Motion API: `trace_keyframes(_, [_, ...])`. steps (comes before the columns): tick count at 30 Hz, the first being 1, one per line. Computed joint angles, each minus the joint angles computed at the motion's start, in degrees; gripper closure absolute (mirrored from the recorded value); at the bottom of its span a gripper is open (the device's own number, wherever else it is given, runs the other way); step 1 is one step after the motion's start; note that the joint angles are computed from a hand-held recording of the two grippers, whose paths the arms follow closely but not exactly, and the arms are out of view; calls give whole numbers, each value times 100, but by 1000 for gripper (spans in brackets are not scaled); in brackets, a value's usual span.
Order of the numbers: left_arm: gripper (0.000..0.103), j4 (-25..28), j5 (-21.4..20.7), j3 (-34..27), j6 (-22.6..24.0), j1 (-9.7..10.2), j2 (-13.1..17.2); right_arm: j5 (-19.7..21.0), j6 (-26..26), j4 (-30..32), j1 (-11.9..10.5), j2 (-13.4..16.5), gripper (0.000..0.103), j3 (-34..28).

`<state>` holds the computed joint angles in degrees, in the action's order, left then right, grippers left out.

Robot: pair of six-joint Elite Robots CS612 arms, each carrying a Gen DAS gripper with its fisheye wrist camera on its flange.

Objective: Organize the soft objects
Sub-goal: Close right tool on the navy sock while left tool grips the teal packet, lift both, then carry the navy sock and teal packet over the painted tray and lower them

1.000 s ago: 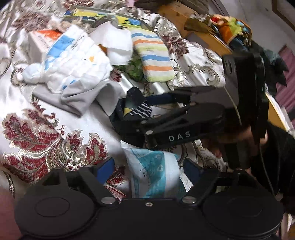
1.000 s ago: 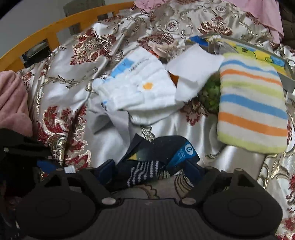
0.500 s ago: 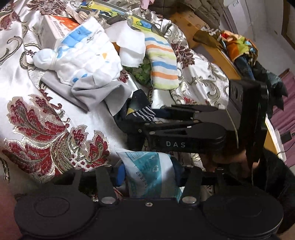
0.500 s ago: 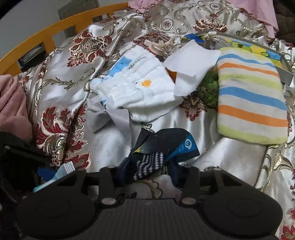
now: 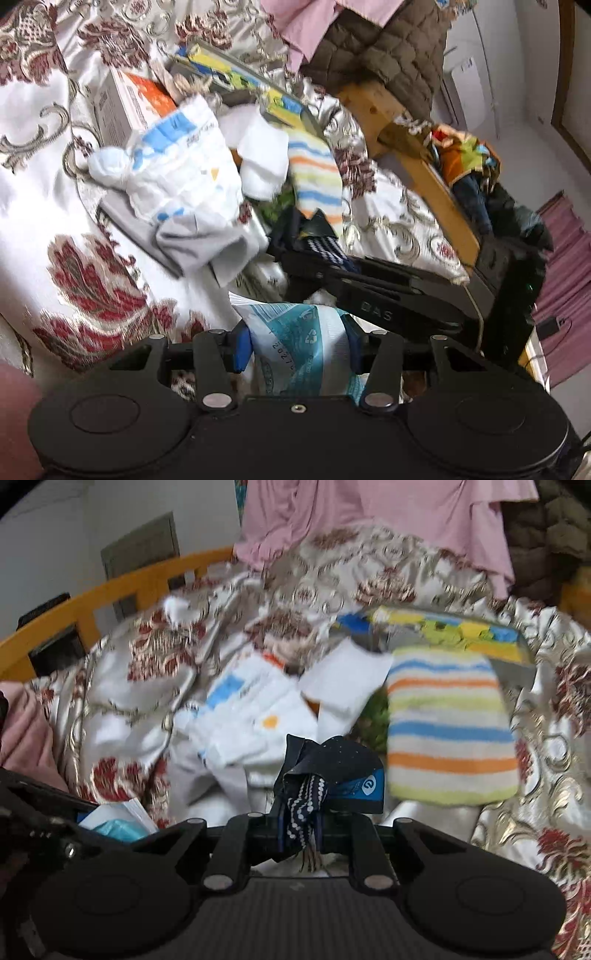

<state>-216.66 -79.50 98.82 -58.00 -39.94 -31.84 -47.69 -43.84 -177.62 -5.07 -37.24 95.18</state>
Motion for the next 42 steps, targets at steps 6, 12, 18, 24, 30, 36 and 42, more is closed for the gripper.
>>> trace_keyframes(6, [53, -45, 588, 10, 132, -24, -97, 192, 241, -837, -27, 16, 86, 66])
trace_keyframes(12, [53, 30, 979, -245, 608, 113, -137, 326, 641, -1346, -38, 64, 86, -149])
trace_keyframes(18, [52, 216, 1198, -793, 1358, 382, -49, 293, 1174, -1624, 52, 246, 86, -672])
trace_keyframes(24, [52, 496, 1208, -1513, 1920, 701, 186, 122, 1700, -1593, 169, 559, 86, -1380])
trace_keyframes(30, [52, 1181, 967, -2697, 2519, 1055, 668, -223, 2050, -1143, 313, 1051, 85, -2478])
trace_keyframes(36, [52, 2158, 696, -4205, 2558, 1348, 1390, -636, 2424, -429, 475, 1722, 85, -3864])
trace_keyframes(42, [52, 3334, 439, -5534, 2434, 1554, 1993, -1041, 2577, 566, 588, 2329, 85, -5176])
